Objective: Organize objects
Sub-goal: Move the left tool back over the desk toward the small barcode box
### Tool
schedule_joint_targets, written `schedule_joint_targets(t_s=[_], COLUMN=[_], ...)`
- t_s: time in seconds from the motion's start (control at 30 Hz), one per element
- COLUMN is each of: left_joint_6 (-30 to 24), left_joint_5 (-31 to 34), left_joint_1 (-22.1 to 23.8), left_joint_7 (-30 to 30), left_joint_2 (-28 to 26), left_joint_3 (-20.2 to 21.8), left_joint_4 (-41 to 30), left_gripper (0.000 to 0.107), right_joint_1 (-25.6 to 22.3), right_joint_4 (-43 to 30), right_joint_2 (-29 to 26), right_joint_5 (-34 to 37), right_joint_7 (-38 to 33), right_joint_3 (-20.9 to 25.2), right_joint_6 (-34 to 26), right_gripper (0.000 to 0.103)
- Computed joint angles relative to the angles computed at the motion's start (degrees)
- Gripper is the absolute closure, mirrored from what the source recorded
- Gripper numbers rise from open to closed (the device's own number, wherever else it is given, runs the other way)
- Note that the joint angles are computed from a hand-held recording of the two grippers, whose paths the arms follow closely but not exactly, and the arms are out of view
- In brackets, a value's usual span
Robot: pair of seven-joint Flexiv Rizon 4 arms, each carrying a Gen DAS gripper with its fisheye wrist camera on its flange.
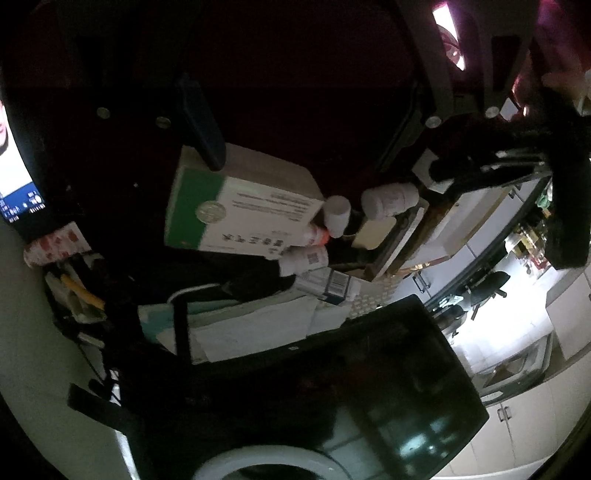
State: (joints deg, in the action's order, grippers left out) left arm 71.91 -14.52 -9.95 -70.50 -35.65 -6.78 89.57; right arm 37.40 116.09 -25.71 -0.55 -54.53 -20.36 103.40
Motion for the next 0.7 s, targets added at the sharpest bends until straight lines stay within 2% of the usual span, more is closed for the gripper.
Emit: schedule_joint_targets(t_s=[0.13,0.23,0.3,0.4,0.5,0.6,0.7], left_joint_6=[0.8,-0.5,-4.3,-6.7,-11.5,-10.4,-7.9], left_joint_5=[2.6,4.6,5.3,7.9,6.8,7.1,3.3], left_joint_1=[-1.9,-2.4,-2.2,-3.5,-2.6,-2.7,-0.3], left_joint_7=[-3.5,-5.4,-5.2,-5.9,-5.5,-4.4,-1.0], left_joint_2=[-0.4,-0.9,-1.6,-2.5,-3.7,-4.3,-4.0], left_joint_3=[3.8,5.4,5.4,6.5,4.5,3.5,-0.6], left_joint_4=[-1.2,-2.6,-4.5,-6.3,-8.1,-8.2,-6.4], left_gripper=[0.028,0.028,0.028,0.028,0.028,0.028,0.028], right_joint_1=[-0.5,1.6,2.0,1.9,1.4,1.5,1.5], right_joint_4=[-0.7,-0.3,0.0,0.2,0.2,0.2,0.4], right_joint_2=[-0.1,0.0,0.1,0.2,0.2,0.1,0.1], right_joint_5=[-1.2,-1.3,-1.2,-0.9,-1.1,-1.6,-1.3], right_joint_7=[-0.6,-0.6,-0.2,0.6,1.0,0.9,1.2], right_joint_3=[1.0,-1.4,-2.0,-2.1,-1.7,-1.9,-2.2], right_joint_6=[-0.6,-1.0,-1.0,-1.2,-1.1,-1.1,-1.2], right_gripper=[0.023,0.023,0.023,0.023,0.023,0.023,0.023])
